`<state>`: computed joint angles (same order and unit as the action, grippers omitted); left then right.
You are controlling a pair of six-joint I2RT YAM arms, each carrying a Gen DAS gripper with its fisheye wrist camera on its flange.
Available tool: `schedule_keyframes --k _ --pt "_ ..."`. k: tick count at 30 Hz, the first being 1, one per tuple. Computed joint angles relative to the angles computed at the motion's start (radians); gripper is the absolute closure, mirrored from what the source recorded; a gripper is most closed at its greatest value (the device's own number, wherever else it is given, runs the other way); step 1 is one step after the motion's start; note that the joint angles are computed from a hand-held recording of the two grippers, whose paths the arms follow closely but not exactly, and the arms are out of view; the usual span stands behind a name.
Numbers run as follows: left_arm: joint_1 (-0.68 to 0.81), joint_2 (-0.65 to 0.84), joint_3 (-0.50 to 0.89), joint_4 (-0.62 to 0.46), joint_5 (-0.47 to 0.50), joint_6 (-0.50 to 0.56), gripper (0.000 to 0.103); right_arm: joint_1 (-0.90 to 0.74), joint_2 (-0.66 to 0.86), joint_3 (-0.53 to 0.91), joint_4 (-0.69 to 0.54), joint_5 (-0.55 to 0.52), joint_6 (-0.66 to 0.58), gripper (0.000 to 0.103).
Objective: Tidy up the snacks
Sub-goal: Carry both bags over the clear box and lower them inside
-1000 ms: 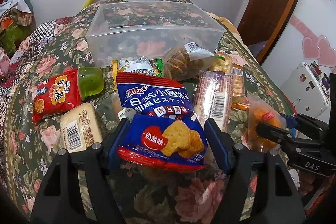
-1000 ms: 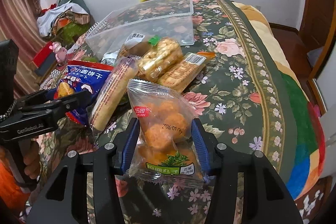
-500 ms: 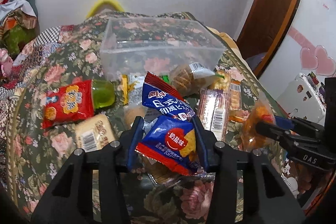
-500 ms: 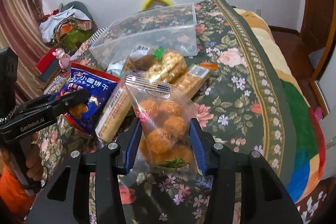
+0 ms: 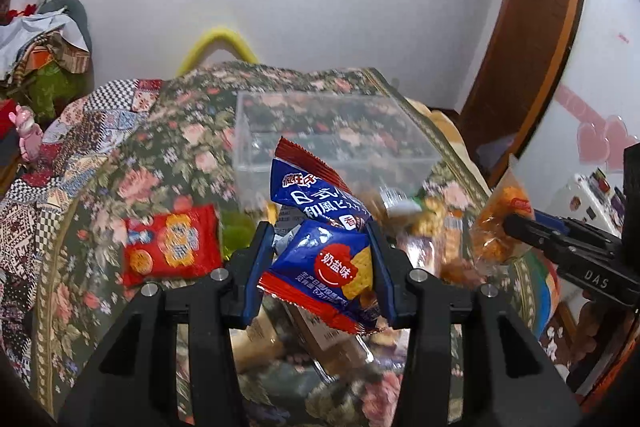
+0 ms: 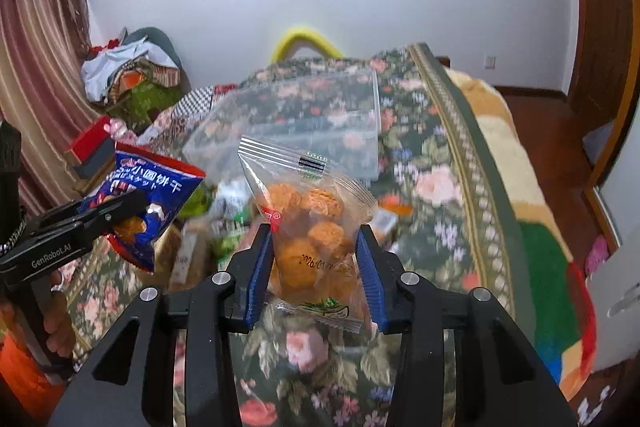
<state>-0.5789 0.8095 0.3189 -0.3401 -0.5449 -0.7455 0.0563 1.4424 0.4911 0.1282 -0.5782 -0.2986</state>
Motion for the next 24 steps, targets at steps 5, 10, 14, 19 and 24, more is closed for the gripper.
schedule_keyframes --k 5,10,14,19,24 --pt "0.11 -0.031 0.024 0.008 0.026 0.101 0.057 0.039 -0.02 0.028 0.049 0.027 0.045 0.065" --pt "0.225 -0.018 0.056 0.046 0.08 0.193 0.057 0.077 0.002 0.073 0.094 0.055 0.084 0.065" --pt "0.314 0.02 0.085 0.104 0.144 0.259 0.057 0.112 0.027 0.11 0.126 0.094 0.107 0.065" --pt "0.391 0.139 0.139 0.201 0.186 0.324 0.057 0.144 0.082 0.156 0.157 0.129 0.119 0.065" --pt "0.48 0.306 0.19 0.303 0.248 0.344 0.057 0.172 0.152 0.214 0.174 0.163 0.12 0.065"
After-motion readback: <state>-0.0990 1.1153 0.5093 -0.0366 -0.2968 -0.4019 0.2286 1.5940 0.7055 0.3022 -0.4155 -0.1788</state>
